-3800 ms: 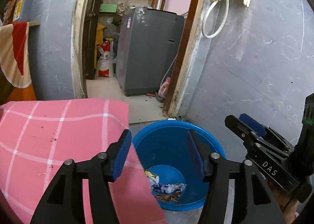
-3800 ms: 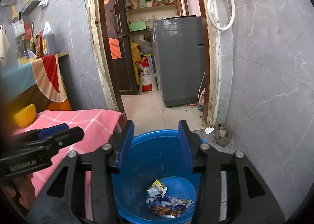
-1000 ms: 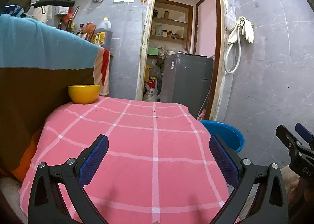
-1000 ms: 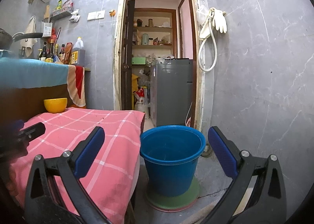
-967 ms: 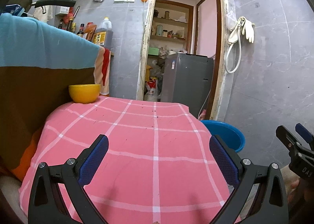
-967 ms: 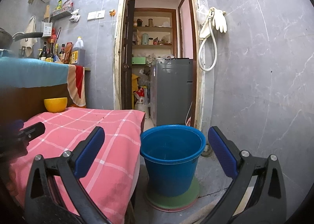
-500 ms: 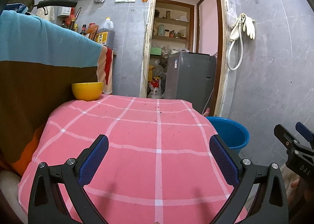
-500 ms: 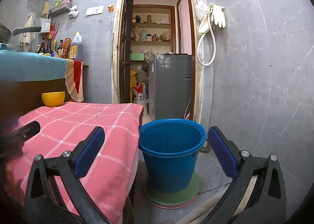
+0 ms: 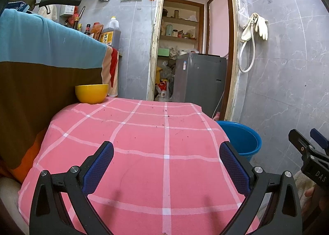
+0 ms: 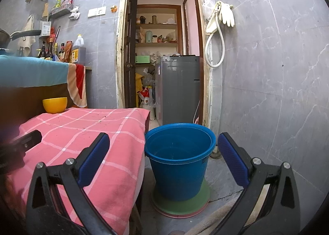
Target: Collect trash
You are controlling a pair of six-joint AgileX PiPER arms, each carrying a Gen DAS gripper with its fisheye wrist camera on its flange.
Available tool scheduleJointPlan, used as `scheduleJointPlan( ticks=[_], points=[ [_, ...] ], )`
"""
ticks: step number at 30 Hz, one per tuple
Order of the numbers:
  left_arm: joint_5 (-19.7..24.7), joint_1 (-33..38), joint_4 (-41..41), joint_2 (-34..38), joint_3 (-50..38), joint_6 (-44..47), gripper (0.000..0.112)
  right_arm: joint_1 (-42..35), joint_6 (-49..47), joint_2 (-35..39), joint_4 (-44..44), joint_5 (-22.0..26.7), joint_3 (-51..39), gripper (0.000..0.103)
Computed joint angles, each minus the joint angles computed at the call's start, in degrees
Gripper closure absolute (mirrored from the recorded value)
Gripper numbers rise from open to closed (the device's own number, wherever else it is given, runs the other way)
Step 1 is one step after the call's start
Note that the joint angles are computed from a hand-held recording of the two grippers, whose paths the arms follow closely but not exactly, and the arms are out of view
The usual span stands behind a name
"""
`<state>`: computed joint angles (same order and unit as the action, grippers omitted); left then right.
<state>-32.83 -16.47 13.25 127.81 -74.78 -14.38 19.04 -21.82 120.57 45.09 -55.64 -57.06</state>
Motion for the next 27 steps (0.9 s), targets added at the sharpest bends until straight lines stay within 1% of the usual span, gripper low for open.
scheduleJointPlan(
  ticks=[27],
  points=[
    [0.1,0.1,0.2,0.1,-0.1,-0.3,0.011,0.0,0.1,0.0,0.1,0.1,0.0,0.001]
  ],
)
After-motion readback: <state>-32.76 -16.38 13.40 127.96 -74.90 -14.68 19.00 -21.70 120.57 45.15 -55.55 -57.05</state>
